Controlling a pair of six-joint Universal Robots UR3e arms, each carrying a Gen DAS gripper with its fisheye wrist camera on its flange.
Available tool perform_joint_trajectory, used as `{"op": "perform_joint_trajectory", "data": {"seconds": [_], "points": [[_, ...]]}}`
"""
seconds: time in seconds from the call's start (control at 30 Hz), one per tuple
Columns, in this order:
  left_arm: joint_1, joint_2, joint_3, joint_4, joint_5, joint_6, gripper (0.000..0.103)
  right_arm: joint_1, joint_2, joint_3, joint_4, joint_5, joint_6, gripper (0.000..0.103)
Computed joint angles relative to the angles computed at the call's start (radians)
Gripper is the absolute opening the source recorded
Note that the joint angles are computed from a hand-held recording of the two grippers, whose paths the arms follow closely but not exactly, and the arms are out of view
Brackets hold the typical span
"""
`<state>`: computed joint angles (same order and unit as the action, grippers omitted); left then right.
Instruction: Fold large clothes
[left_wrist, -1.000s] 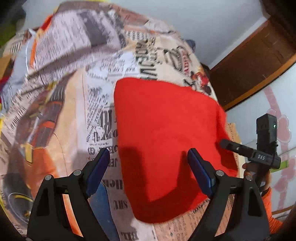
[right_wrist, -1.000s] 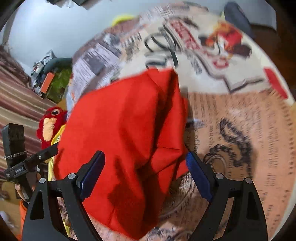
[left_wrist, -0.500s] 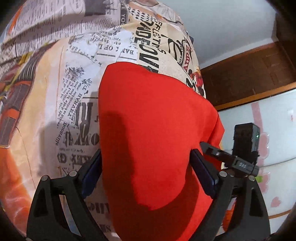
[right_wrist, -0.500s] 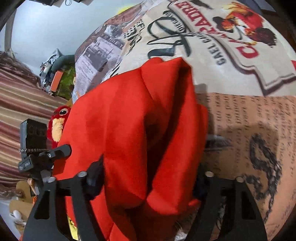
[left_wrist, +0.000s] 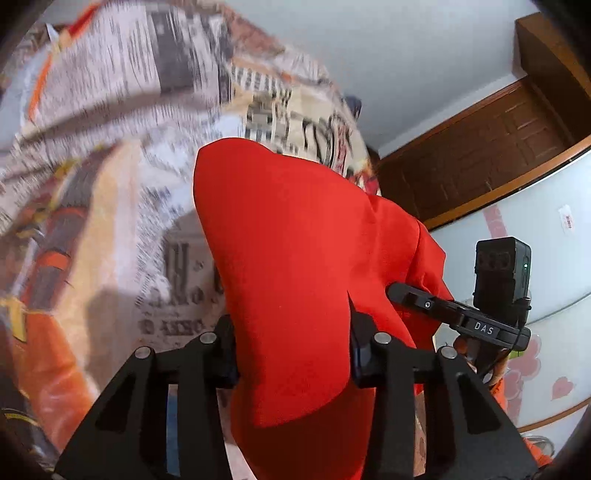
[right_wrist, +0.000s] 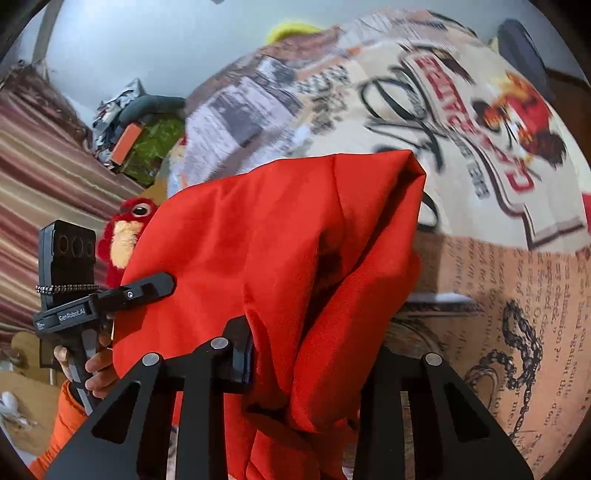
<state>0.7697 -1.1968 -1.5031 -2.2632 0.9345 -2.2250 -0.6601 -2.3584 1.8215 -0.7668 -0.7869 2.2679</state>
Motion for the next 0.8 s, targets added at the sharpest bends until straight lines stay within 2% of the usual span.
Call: {"op": "perform_joint_trajectory", "data": {"seconds": [0.1,0.17,0.2,0.27,0.3,0.43,0.57,0.8], "points": [[0.12,-0.027,0.155,-0.169,-0.014,0.127,0.042,0.144,0.035,-0.027,-0.172,0.062,0.179,0.027],[0.195,-0.072,0.288,-0.267,-0.02,0.201,0.042,0.292,0.087,-0.027,-0.399,0.093,0.388,0.027],[0.233,-0.097,0.356,-0.318,-0.02,0.238,0.042,0.347,0.109,-0.022,-0.497,0.091,0.465,0.027],[0.286,-0.153,0.477,-0.38,-0.019,0.283,0.042,0.537,0.21,-0.005,-0.845,0.061,0.722,0.027],[0.307,-0.176,0.525,-0.404,-0.019,0.303,0.042,0.605,0.26,-0.004,-0.972,0.044,0.809,0.027],[0.394,-0.246,0.633,-0.427,-0.023,0.38,0.042,0.8,0.454,-0.035,-1.321,-0.018,1.035,0.027],[0.396,-0.298,0.593,-0.281,-0.013,0.328,0.042,0.951,0.669,-0.126,-1.523,-0.11,1.157,0.027],[0.315,-0.37,0.343,0.176,0.049,0.138,0.042,1.079,1.001,-0.314,-1.623,-0.186,1.202,0.027]]}}
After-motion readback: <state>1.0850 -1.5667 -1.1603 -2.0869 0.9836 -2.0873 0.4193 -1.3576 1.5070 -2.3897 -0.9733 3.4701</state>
